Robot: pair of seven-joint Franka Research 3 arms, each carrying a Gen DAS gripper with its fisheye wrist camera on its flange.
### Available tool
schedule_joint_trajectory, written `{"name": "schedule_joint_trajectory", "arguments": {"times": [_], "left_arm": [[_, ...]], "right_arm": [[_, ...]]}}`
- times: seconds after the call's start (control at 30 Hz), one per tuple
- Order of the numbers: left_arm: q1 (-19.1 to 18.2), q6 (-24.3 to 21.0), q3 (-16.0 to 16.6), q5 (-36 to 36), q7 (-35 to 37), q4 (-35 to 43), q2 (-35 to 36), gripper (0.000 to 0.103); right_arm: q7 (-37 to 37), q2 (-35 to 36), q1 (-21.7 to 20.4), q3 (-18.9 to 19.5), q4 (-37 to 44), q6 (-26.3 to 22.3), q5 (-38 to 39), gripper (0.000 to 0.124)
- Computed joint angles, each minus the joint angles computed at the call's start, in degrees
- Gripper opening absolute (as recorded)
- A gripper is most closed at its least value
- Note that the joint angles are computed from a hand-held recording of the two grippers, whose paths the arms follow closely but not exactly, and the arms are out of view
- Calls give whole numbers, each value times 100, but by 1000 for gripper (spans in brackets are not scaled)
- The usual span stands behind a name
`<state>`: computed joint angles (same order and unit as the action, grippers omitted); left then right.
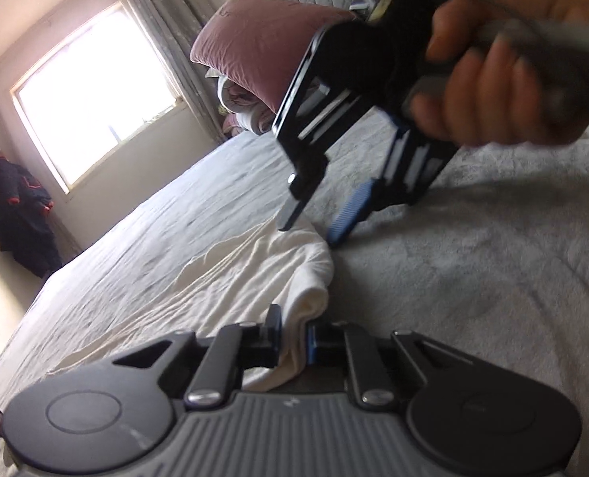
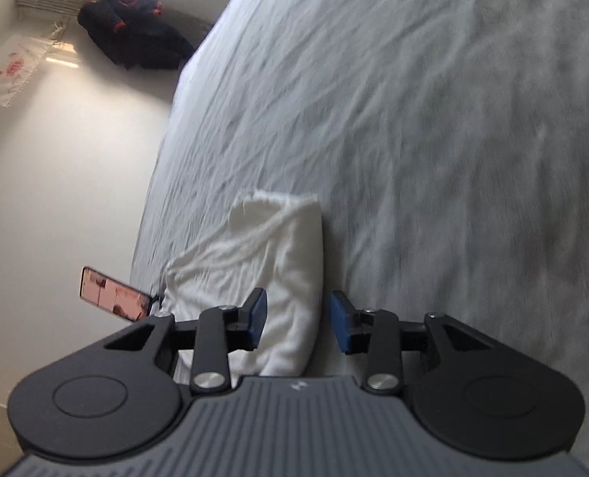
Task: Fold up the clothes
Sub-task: 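Grasp the folded trouser corner with the right gripper while the left gripper pinches the fold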
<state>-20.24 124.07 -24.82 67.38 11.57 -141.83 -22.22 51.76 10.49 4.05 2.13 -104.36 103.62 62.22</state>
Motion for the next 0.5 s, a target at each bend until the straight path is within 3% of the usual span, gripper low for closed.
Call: {"name": "schedule_joint_trajectory", "arguments": {"times": [0.1, 0.2, 0.5], "left_arm": [[-16, 2, 1, -33, -35, -23, -58, 6], [-23, -34, -23, -78, -29, -1, -72, 5], [-103, -342, -170, -173, -138, 398, 43, 4]], "right_arm": [[-337, -32, 92, 70, -181, 545, 289, 17], [-396, 24, 142, 102, -243, 863, 515, 5], [-236, -180, 203, 80, -406, 1363, 514, 4]]}}
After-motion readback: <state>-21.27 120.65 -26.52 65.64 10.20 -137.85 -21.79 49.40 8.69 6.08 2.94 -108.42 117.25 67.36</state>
